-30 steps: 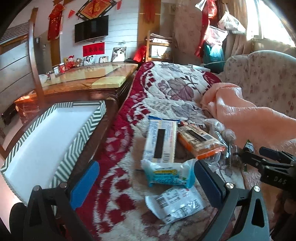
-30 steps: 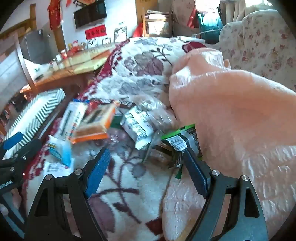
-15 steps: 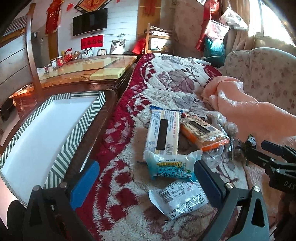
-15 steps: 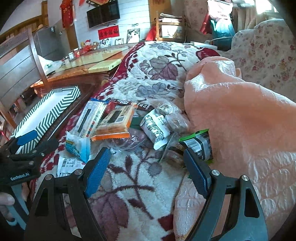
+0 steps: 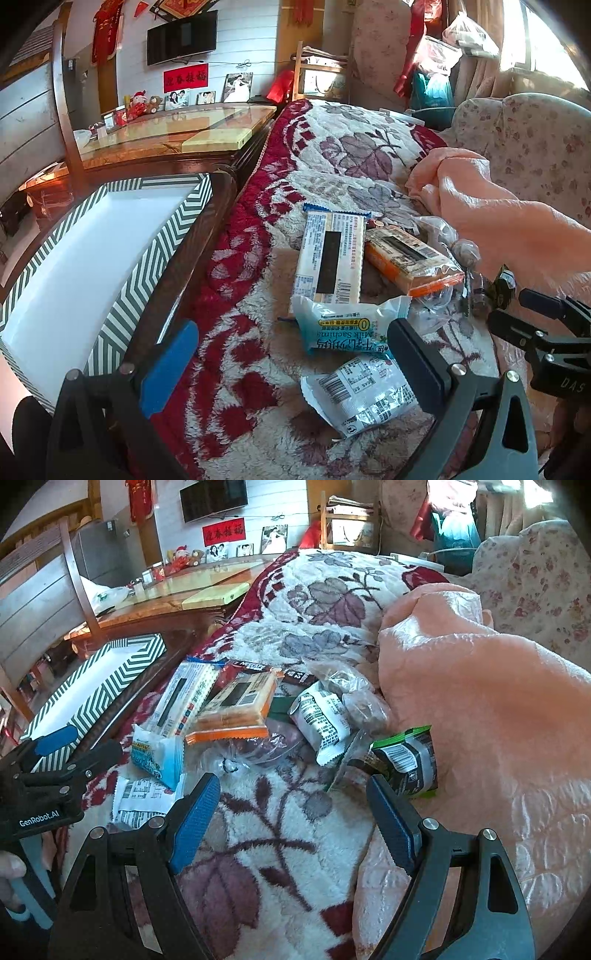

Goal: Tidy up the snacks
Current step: 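Move both tools over the snack pile on the blanket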

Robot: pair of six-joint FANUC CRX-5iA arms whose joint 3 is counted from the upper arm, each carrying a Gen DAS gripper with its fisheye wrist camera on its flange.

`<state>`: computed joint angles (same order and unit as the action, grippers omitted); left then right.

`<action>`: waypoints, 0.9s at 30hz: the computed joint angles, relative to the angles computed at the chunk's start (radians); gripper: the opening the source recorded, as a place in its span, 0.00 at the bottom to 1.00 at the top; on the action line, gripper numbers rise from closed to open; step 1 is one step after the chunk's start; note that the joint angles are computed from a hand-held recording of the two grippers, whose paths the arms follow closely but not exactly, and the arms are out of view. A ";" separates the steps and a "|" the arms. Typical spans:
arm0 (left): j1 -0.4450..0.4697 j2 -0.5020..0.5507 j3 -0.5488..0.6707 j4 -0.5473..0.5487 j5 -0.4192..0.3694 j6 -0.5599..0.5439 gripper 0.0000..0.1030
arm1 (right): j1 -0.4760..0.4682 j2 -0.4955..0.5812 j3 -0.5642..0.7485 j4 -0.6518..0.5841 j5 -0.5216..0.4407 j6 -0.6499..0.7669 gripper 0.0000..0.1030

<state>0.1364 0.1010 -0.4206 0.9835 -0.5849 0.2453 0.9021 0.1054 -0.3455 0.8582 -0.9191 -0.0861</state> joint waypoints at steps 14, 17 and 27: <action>-0.006 -0.003 -0.003 -0.022 -0.003 -0.016 1.00 | 0.000 0.012 0.016 -0.030 0.000 0.038 0.80; 0.000 0.006 0.011 -0.066 -0.032 0.012 1.00 | -0.001 0.014 0.017 -0.035 0.001 0.041 0.80; -0.010 0.002 0.023 -0.184 -0.072 0.011 1.00 | 0.000 0.016 0.024 -0.059 0.007 0.059 0.80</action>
<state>0.1264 0.1027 -0.3971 0.7994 -0.6569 0.2558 0.9025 0.1218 -0.3211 0.7993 -0.9123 -0.0271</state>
